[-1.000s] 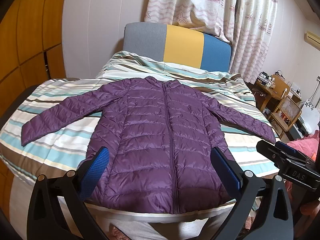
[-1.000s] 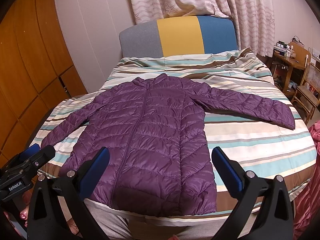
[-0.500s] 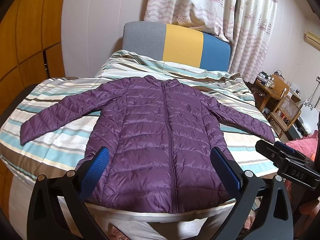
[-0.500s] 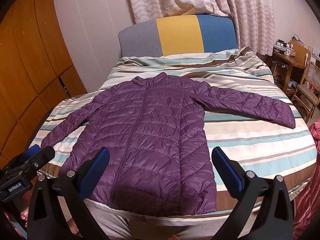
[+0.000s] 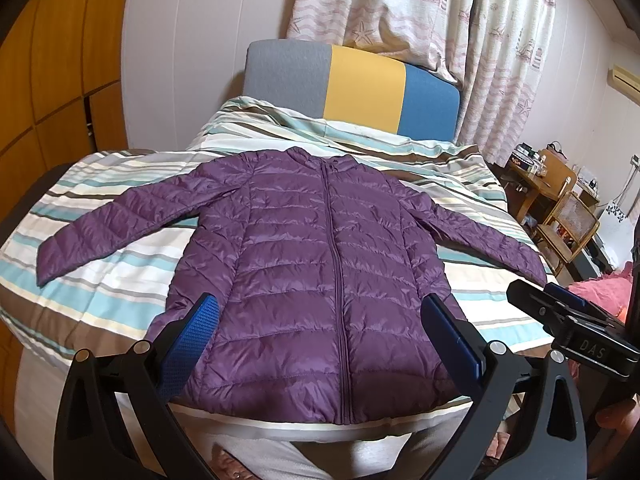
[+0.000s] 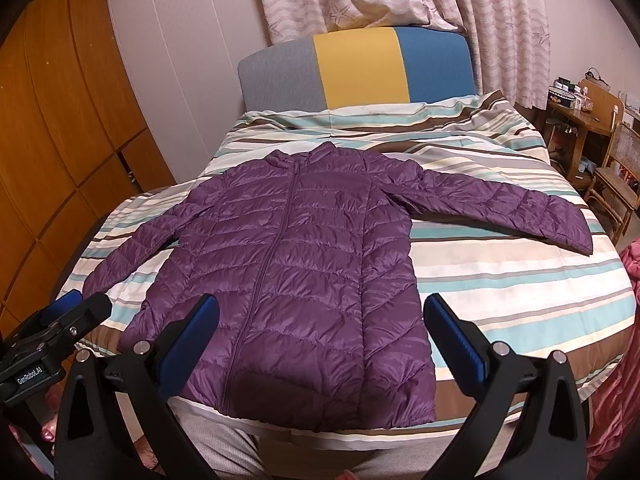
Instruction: Fold large clothes
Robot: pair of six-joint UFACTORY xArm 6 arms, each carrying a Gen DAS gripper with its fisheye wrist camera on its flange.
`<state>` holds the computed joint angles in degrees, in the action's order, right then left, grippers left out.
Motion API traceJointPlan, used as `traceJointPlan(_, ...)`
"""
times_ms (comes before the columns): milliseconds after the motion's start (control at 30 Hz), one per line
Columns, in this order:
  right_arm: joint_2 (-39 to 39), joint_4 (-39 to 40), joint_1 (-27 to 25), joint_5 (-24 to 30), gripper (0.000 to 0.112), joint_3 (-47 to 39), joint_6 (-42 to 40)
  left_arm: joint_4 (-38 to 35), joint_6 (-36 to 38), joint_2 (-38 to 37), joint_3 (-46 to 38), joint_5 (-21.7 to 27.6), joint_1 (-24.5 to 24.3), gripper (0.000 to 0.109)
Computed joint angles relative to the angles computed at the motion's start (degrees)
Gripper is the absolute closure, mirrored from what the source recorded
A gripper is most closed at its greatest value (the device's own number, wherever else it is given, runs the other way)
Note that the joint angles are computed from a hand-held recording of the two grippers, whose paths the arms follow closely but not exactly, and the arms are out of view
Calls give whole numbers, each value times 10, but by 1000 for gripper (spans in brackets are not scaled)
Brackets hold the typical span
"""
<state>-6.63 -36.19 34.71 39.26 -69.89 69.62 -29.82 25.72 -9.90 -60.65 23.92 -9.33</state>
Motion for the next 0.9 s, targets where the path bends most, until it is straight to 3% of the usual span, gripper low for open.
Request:
traceJointPlan(400, 1, 1, 1, 0, 11, -1, -2, -7, 5, -4, 5, 6, 3, 9)
traceJointPlan(667, 2, 8, -1, 1, 11, -1, -7, 5, -20, -38, 52, -5, -18, 9)
traceJointPlan(900, 4, 4, -8, 4, 11, 0, 1, -48, 18, 25, -21, 68, 12, 9)
